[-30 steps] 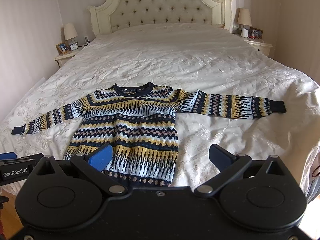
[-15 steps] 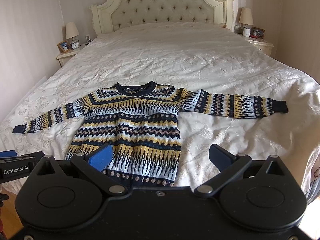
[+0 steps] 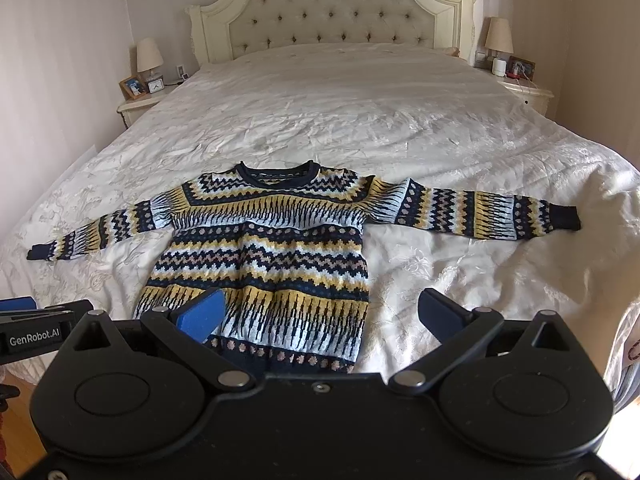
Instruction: Fold small clothes
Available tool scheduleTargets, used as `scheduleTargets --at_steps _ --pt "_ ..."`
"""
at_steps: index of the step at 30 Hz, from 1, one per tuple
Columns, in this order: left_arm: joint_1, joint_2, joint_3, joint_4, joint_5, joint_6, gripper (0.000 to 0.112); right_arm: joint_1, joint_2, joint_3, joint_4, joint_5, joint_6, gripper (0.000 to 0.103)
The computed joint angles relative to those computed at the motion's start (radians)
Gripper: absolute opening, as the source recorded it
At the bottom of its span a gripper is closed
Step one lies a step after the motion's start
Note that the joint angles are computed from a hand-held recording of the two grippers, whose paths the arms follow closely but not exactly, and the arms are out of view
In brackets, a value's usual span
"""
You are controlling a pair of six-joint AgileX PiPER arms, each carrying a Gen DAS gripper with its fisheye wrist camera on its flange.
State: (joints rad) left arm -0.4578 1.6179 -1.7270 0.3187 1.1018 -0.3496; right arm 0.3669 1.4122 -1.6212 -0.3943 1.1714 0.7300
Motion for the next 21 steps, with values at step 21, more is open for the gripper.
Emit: scheduleTargets --at_steps 21 --pt "0.059 0.043 -0.027 -0.07 0.013 0.066 0.071 0.003 0.082 -0.078 0.034 0.026 -0.031 0.102"
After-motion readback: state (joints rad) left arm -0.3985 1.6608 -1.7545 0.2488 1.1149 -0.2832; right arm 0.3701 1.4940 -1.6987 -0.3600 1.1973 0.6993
